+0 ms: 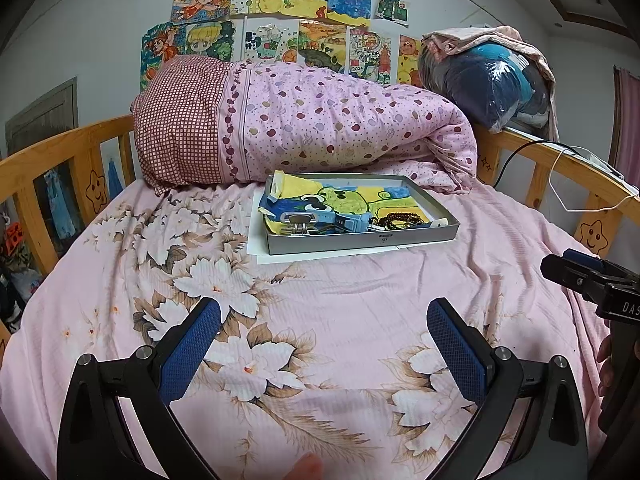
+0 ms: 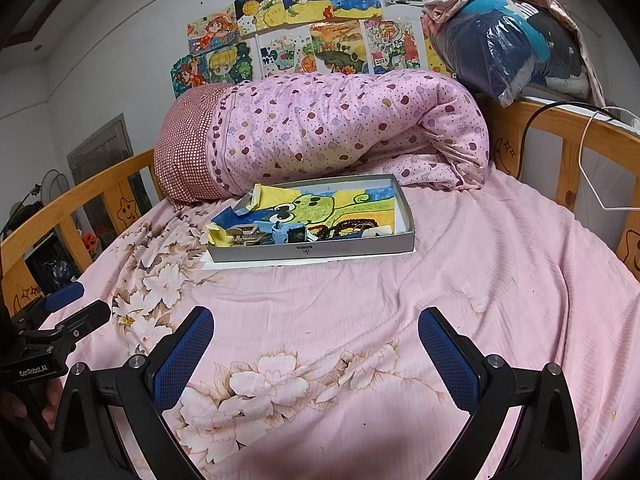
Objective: Organize jewelry
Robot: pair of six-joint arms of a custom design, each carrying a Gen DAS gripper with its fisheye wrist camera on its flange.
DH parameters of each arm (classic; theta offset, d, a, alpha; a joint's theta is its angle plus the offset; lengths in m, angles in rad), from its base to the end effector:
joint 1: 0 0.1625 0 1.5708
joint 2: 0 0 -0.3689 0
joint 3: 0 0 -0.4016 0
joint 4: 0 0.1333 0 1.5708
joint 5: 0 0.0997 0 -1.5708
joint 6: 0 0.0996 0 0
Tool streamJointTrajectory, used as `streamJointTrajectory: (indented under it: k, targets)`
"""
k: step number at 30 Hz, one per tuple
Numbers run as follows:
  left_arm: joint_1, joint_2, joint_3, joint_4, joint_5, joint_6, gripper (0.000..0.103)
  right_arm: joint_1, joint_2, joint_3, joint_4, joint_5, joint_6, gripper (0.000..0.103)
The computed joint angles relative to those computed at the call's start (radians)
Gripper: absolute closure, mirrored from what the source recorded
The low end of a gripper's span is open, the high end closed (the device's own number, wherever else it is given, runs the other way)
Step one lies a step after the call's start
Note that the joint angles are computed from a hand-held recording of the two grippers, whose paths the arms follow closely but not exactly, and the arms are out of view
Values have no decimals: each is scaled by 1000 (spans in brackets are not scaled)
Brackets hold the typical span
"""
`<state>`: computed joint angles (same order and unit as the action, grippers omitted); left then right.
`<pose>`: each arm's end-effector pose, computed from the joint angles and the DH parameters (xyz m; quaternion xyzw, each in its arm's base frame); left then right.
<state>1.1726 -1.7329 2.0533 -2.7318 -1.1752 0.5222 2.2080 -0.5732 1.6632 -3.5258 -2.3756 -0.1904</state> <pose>-0.0188 -0.4874 0.4131 0.3257 0.8376 -0.3882 0.2039 0.4141 -0.4560 0.0376 0.1856 -0.8309 0.4549 0.2613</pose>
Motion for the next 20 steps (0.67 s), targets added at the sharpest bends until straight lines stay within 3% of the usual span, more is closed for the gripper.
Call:
streamJointTrajectory:
  k: [20]
  targets:
    - [4, -1, 0, 22, -5, 38, 2, 0, -4, 4, 10, -4, 11, 0]
